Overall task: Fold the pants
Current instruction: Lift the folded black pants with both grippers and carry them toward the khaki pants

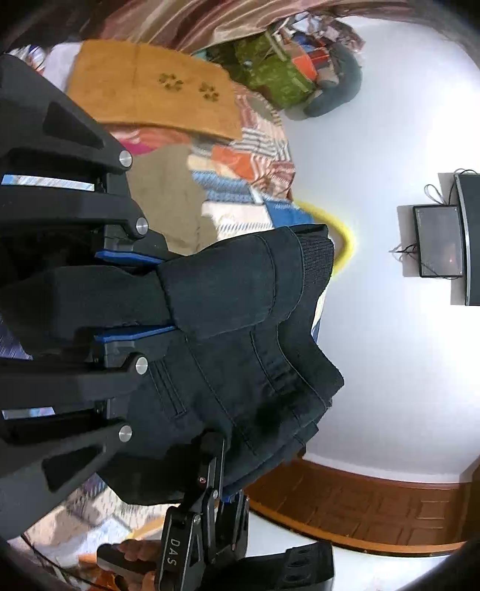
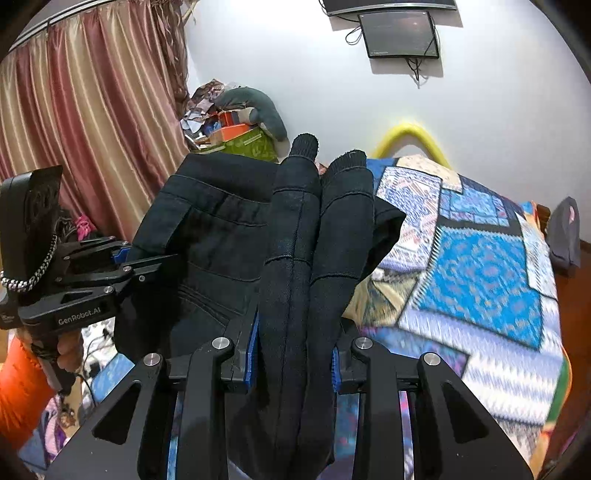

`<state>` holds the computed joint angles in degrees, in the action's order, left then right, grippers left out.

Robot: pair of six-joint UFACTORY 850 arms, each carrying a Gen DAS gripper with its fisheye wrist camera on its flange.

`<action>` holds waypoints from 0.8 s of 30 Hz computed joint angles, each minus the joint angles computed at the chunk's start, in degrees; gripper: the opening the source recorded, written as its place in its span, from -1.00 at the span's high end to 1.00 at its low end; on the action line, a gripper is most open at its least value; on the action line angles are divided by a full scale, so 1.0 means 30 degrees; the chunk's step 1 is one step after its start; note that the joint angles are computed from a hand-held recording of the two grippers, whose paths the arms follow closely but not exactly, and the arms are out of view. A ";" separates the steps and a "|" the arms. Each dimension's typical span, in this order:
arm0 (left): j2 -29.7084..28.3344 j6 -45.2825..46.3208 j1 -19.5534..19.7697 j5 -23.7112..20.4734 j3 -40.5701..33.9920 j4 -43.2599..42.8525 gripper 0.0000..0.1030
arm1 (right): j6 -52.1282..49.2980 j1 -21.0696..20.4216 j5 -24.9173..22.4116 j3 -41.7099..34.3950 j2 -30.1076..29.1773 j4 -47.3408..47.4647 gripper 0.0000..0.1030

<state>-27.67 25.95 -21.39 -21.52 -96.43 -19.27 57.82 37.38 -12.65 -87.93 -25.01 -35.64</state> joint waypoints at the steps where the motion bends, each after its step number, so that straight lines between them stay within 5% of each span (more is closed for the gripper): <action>1: -0.0272 0.0028 0.0081 -0.0005 -0.0321 0.0048 0.46 | -0.0189 -0.0045 -0.0055 -0.0618 -0.0501 0.0169 0.49; 12: -0.6449 -0.0753 0.1598 -0.2394 -0.7399 0.0334 0.46 | -0.5395 -0.0620 -0.0253 -0.5276 -0.4824 0.6148 0.49; 18: -1.0908 -0.2340 0.2030 -0.5250 -1.2453 0.1414 0.44 | -0.8814 -0.0989 -0.2489 -0.8777 -0.8034 0.9955 0.49; 24: -1.5344 -0.3388 0.2364 -0.8217 -1.8403 0.2202 0.08 | -0.8017 -0.1051 -0.4388 -1.0486 -0.9641 0.8714 0.41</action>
<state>-73.70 15.78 -14.29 -46.18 -151.64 -12.66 33.77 34.22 -25.82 -119.39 -53.93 -9.50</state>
